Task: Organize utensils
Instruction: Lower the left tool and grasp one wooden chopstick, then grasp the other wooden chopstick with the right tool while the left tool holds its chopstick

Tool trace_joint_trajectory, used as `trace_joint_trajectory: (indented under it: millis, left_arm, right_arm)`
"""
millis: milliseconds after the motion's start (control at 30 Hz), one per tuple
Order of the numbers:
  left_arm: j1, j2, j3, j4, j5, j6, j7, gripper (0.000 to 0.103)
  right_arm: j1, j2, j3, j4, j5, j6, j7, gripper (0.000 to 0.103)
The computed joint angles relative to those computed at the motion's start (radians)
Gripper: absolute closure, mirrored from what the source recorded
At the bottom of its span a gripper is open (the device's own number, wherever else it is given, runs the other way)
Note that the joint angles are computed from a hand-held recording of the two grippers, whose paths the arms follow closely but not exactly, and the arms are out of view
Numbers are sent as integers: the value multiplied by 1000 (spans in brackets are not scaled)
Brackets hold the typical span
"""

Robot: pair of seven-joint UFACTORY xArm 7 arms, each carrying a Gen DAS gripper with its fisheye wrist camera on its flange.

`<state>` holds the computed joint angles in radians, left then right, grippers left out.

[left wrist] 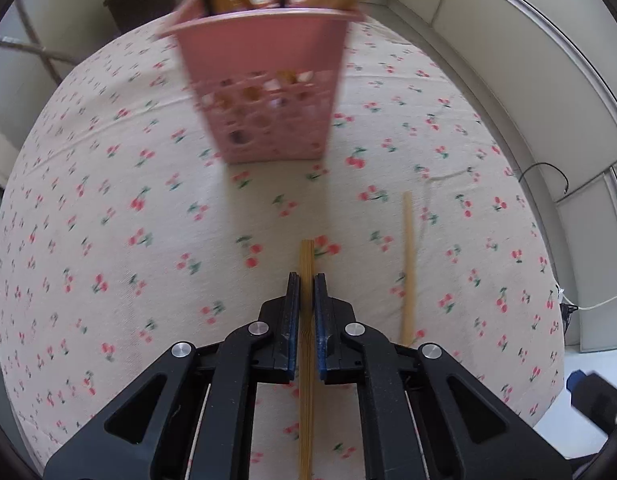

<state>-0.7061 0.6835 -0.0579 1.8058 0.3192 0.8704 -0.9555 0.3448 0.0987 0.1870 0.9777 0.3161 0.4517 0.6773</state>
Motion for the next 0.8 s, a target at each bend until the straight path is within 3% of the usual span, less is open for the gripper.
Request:
trace_joint_trajectory:
  millis: [133, 200, 333, 433, 500, 733, 800]
  left_arm:
    - [25, -155, 10, -225, 0, -111, -103, 96]
    - [14, -222, 47, -313, 33, -181, -191, 96]
    - [26, -410, 80, -507, 235, -299, -445, 96]
    - [23, -470, 91, -533, 366, -283, -556, 96]
    - [70, -518, 64, -586, 401, -297, -562, 96]
    - [126, -543, -11, -594, 421, -268, -555, 96]
    - [149, -556, -35, -605, 430, -267, -557, 96]
  right_arm:
    - [29, 74, -18, 87, -155, 55, 96, 9]
    - [51, 137, -26, 164, -234, 80, 127, 9]
    - [110, 240, -60, 305, -386, 129, 196, 9]
    - [168, 314, -105, 404, -506, 138, 283, 9]
    - [194, 372, -123, 479, -555, 172, 316, 10]
    - [226, 523, -119, 681, -548, 273, 291, 35]
    - [261, 546, -140, 724, -593, 312, 287, 52]
